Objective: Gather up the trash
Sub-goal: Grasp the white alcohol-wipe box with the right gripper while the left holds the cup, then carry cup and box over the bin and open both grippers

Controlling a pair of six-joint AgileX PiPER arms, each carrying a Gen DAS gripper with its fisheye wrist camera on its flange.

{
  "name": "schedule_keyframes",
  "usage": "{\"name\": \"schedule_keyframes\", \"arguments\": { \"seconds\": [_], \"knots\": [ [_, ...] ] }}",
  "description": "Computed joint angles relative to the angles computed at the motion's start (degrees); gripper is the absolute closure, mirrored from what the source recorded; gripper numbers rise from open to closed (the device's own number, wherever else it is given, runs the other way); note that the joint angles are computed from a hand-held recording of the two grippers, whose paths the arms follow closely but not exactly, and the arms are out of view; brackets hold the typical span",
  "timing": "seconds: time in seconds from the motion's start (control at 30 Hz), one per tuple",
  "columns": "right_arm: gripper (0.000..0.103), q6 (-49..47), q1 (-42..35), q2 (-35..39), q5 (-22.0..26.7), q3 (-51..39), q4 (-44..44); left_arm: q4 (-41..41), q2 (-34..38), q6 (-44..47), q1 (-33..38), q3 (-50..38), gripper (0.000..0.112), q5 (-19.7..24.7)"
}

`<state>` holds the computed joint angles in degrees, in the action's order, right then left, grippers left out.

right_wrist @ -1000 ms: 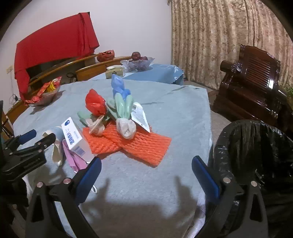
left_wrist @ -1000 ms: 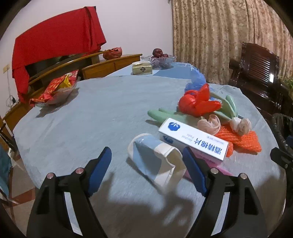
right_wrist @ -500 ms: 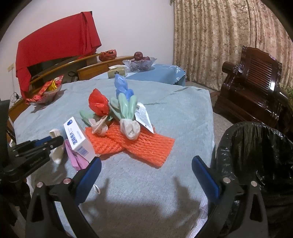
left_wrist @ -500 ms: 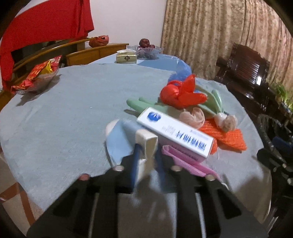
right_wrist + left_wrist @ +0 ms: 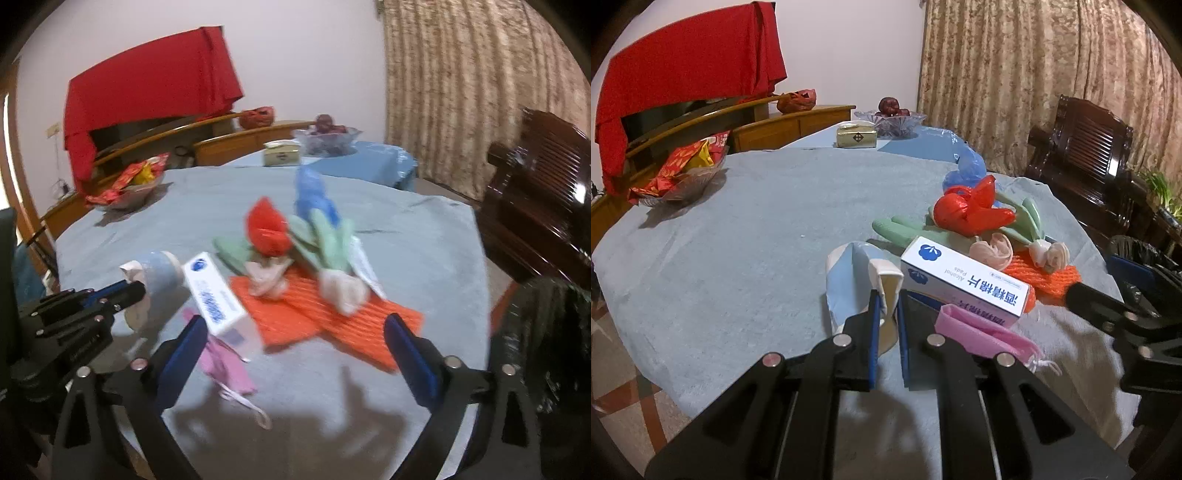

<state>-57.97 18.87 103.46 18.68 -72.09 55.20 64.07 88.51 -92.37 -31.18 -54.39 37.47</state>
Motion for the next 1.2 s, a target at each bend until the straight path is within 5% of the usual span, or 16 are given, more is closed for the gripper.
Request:
{"name": "schedule_keyframes", "arguments": {
  "seconds": [0.3,0.8,1.0,1.2],
  "knots": [
    [0.046,7.1,3.2,6.7,4.8,-8.5,-8.2,0.9,-1.5,-1.0,2.4,2.4,0.102,-2.5],
    [0.048,11.3,4.4,10.3,6.2,-11.4,-13.5,1.9,-0.1,-1.9,4.9,2.9,0.102,-6.2],
    [0.067,8.0,3.2,12.4,11.9,-15.5,-10.2,1.7,0.1,-1.5,5.3,2.6,0.102,-6.8],
    [0.071,3.8,2.2,9.5,12.6,-13.9,-6.0,1.3,-0.9,-0.9,4.6,1.7,0.102,-6.3]
  ]
}}
